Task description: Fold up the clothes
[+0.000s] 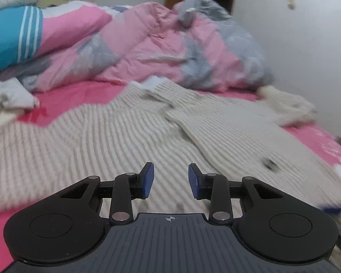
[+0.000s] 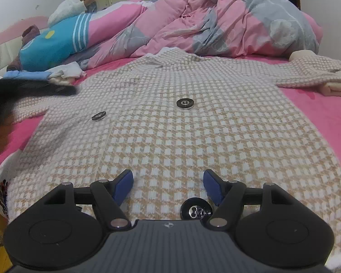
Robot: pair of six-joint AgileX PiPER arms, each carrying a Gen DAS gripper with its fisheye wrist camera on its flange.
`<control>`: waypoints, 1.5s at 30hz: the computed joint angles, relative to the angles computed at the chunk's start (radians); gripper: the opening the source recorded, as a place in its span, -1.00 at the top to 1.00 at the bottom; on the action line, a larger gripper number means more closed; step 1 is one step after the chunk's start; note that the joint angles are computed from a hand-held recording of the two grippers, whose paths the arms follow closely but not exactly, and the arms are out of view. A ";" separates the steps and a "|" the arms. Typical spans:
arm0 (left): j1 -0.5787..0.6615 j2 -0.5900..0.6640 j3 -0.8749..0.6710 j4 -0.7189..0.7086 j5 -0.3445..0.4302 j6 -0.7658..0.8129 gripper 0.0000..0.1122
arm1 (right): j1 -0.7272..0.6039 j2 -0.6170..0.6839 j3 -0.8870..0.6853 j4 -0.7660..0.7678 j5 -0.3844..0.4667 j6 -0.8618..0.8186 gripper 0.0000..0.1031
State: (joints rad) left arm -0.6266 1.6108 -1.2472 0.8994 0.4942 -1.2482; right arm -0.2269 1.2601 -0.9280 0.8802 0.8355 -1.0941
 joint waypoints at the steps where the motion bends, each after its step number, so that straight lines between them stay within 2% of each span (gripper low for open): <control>1: 0.018 0.058 -0.061 -0.001 0.026 0.025 0.47 | -0.006 0.001 0.003 0.011 0.003 -0.014 -0.38; 4: 0.040 0.241 -0.270 -0.013 0.173 0.122 0.57 | -0.025 0.009 0.010 0.045 0.016 -0.056 -0.39; 6: 0.060 0.329 -0.371 -0.092 0.213 0.224 0.66 | -0.037 0.017 0.010 0.065 0.029 -0.081 -0.40; 8: 0.048 0.374 -0.409 -0.111 0.219 0.289 0.75 | -0.049 0.025 0.009 0.082 0.043 -0.101 -0.41; 9: 0.039 0.373 -0.410 -0.105 0.209 0.313 0.92 | -0.054 0.029 0.007 0.086 0.050 -0.107 -0.42; 10: 0.032 0.372 -0.411 -0.099 0.199 0.338 0.95 | -0.058 0.033 0.005 0.090 0.056 -0.110 -0.42; 13: 0.038 0.395 -0.460 -0.120 0.192 0.398 0.95 | -0.064 0.041 0.003 0.101 0.063 -0.123 -0.43; 17: 0.072 0.485 -0.586 -0.224 0.190 0.496 0.97 | -0.069 0.046 0.015 0.128 0.062 -0.150 -0.46; 24: 0.146 0.516 -0.618 -0.449 0.032 0.657 0.98 | -0.095 0.051 0.036 0.180 0.080 -0.196 -0.48; 26: 0.170 0.491 -0.577 -0.542 -0.033 0.700 0.97 | -0.106 0.062 0.032 0.193 0.101 -0.198 -0.52; 28: 0.193 0.433 -0.507 -0.705 -0.094 0.796 0.94 | -0.109 0.076 0.019 0.194 0.114 -0.193 -0.56; 30: 0.188 0.366 -0.427 -0.739 -0.148 0.814 0.84 | -0.105 0.083 0.010 0.185 0.119 -0.191 -0.58; 31: 0.178 0.352 -0.424 -0.697 -0.128 0.809 0.78 | -0.105 0.083 0.009 0.185 0.120 -0.191 -0.58; 33: 0.139 0.333 -0.425 -0.514 -0.073 0.700 0.73 | -0.104 0.080 0.015 0.191 0.117 -0.193 -0.62; 35: 0.109 0.380 -0.507 -0.385 0.047 0.624 0.73 | -0.101 0.077 0.022 0.198 0.111 -0.197 -0.65; 39: 0.124 0.530 -0.725 -0.361 0.164 0.589 0.73 | -0.101 0.069 0.036 0.211 0.102 -0.210 -0.67; 42: 0.120 0.686 -0.975 -0.360 0.335 0.625 0.74 | -0.100 0.063 0.044 0.216 0.097 -0.214 -0.67; 44: 0.105 0.704 -1.003 -0.338 0.365 0.616 0.74 | -0.105 0.062 0.049 0.225 0.100 -0.221 -0.67; 45: 0.094 0.673 -0.957 -0.343 0.351 0.620 0.74 | -0.108 0.062 0.052 0.230 0.103 -0.225 -0.67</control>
State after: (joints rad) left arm -0.5322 2.2840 -2.2039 0.5560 0.8452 -0.6278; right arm -0.3347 1.3224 -0.8760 1.1102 0.9382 -1.3192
